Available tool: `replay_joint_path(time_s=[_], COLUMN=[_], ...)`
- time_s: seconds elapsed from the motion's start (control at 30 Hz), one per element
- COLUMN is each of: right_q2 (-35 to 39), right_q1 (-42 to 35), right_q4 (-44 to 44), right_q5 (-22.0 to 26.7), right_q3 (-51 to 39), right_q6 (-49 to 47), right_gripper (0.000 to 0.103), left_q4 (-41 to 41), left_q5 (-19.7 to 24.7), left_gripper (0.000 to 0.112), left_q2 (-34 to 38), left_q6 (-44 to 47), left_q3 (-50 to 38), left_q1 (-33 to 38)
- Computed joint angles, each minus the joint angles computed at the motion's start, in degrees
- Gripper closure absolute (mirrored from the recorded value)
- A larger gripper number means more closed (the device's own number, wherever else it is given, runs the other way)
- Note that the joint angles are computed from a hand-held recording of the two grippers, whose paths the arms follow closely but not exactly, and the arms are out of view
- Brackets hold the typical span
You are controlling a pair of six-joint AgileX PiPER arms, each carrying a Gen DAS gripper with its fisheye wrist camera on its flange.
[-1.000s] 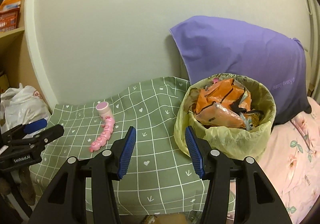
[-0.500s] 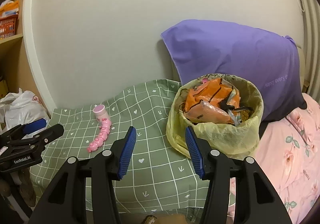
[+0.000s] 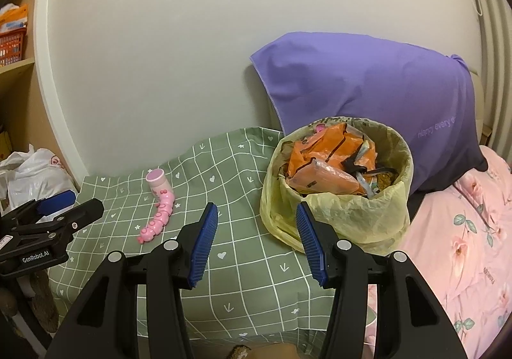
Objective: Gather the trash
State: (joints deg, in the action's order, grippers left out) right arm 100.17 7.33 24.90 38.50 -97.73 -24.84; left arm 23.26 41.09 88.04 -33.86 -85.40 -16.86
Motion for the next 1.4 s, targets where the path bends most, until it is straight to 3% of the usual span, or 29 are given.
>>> replay_joint_path(time_s=[1.4], right_q2=[-1.54], right_q1=[-1.33], right_q4=[2.94], right_q5=[-1.70], right_q3=[2.74], right_q6=[-4.69], right_gripper=[0.055], left_q4=[2.28], left_q5=[-0.04], left_gripper=[0.028], left_q2=[-0.12], left_q6=[-2.02], left_q3=[0.16], left_q1=[-1.33])
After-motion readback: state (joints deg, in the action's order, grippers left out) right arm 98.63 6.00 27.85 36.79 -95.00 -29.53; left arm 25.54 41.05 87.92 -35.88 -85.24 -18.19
